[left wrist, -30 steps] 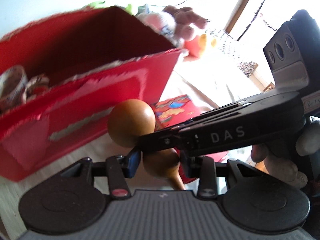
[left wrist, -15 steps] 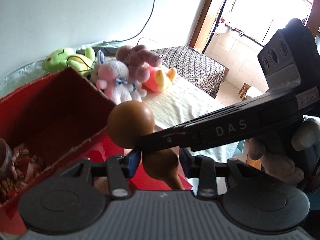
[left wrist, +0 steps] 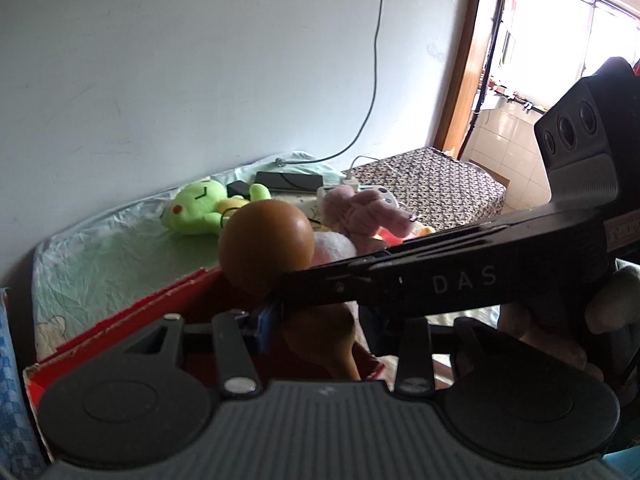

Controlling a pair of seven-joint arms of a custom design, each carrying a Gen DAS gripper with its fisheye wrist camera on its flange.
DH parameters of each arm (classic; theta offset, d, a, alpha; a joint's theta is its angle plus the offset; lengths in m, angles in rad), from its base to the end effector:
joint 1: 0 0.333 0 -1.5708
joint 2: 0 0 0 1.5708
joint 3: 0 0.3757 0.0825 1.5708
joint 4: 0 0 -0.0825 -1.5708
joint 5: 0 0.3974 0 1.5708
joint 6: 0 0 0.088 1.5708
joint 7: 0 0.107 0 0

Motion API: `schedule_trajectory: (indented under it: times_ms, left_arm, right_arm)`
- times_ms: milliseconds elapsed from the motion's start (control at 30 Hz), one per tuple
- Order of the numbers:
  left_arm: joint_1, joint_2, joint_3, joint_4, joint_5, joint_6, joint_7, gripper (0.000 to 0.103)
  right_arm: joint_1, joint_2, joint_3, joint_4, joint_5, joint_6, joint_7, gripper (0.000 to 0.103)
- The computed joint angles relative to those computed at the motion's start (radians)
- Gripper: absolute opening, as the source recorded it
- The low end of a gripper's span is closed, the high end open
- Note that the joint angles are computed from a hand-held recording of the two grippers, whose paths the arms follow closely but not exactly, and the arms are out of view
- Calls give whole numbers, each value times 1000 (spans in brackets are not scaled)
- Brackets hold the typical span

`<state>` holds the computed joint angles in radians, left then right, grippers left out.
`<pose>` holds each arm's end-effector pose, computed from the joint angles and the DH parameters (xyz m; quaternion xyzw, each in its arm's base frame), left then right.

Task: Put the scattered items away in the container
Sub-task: 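Lift the gourd with the right gripper toward the red box, then lower the orange gourd into the red box beside the tape roll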

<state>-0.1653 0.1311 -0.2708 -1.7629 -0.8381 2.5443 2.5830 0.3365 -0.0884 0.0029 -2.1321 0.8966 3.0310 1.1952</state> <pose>0.6124 -0.2626 0.6135 -0.3031 0.8419 -0.4368 0.0927 0.5526 0.1325 0.5962 -0.5741 0.6538 -0.1365 0.4736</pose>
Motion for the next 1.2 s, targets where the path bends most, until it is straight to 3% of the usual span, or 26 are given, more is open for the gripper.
schedule_trajectory:
  times_ms: [133, 333, 800, 933, 1067, 1200]
  left_arm:
    - [-3, 42, 10, 15, 82, 25, -85, 38]
    - [7, 111, 14, 36, 231, 12, -240, 38]
    - [8, 264, 33, 196, 542, -178, -538, 38]
    - [-10, 291, 43, 241, 628, -235, -604, 39]
    - [-33, 319, 53, 291, 708, -307, -667, 40]
    - [-21, 341, 42, 329, 701, -361, -680, 42]
  right_arm:
    - [-20, 72, 4, 72, 49, -73, -39, 27]
    - [-93, 176, 48, 145, -12, -195, 34, 27]
    - [-165, 350, 91, 317, -257, -417, 226, 25]
    - [-184, 372, 108, 350, -261, -480, 237, 17]
    - [-199, 407, 107, 407, -263, -602, 298, 15]
    - [-212, 409, 114, 404, -218, -621, 307, 16]
